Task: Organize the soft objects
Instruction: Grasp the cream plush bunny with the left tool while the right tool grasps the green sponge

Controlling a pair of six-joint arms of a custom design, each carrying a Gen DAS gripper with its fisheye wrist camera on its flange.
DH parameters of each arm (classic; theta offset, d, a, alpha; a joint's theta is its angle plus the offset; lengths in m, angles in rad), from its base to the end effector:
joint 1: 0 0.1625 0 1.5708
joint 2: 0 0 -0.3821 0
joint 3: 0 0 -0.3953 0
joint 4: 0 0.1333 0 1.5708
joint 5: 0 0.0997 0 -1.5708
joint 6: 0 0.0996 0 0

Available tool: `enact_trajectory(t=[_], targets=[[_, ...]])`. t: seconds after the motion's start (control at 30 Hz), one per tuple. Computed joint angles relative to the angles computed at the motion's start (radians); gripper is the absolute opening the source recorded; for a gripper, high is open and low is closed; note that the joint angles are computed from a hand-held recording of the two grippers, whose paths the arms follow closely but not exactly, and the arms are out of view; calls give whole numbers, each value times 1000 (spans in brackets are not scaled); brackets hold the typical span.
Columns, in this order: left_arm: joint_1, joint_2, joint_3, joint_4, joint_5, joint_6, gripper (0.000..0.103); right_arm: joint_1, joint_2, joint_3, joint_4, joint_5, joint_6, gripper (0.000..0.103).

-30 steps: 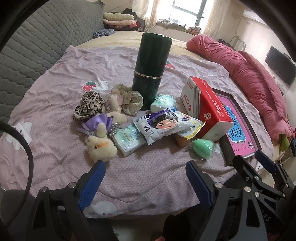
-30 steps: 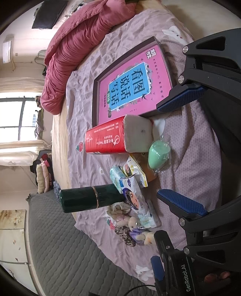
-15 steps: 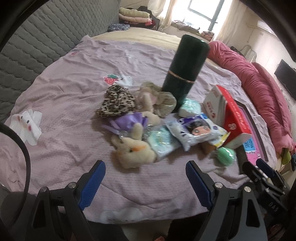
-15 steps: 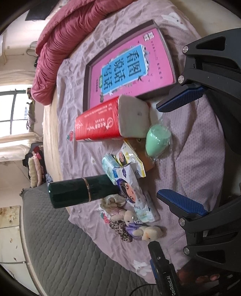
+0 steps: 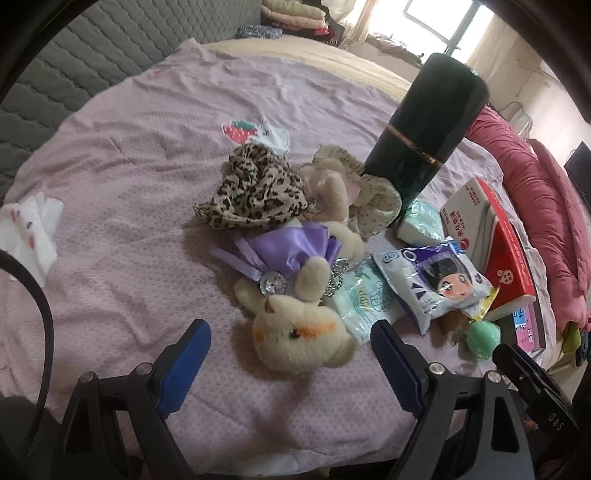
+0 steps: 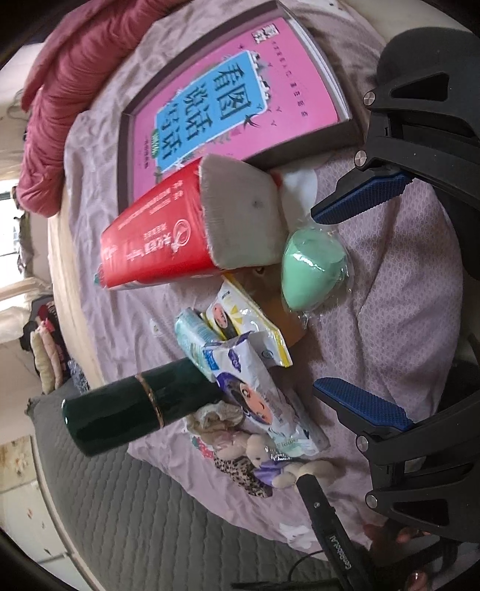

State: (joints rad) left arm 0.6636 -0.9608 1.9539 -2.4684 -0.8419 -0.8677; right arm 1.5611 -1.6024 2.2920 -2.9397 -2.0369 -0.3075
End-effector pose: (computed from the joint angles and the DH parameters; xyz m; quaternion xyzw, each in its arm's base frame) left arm -0.2921 -0.4818 0.0611 0.0354 0.9327 -0.2479 0.2594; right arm 0.0844 -0.4272 0.2863 0.0600 -0.9186 0.2857 0.2662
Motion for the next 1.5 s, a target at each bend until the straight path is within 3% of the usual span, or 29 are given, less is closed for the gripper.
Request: enact_trajectory(t=[0.07,0.27,0.4,0.53,0.7,0.83,1.0,1.5], targets=[[19,9,-9,-13,-21,11,72,-15,-2,-7,23,14,19,86],[74,14,-5,-105,-118,32,69,-51,0,-36,92,36,72,86],[77,18,-2,-143,-126,67,60,-54,23,-56,95,3,96,86],[84,23,-8,-158,-144,85,59,-42,68,-76,75,-61,96,85],[99,12,8,-195,-171,86,56,-23,113,-85,28,-124,82,66],[102,15,7,-193,-174,92,53,-11,125,-81,9,-134,49,59],[95,11,16,-198,-167,95,51,-20,97,-66,5,-95,46,47],[35,-49,84,-209,-188,90,51,-34,-24,-15,45,-2,43,42]])
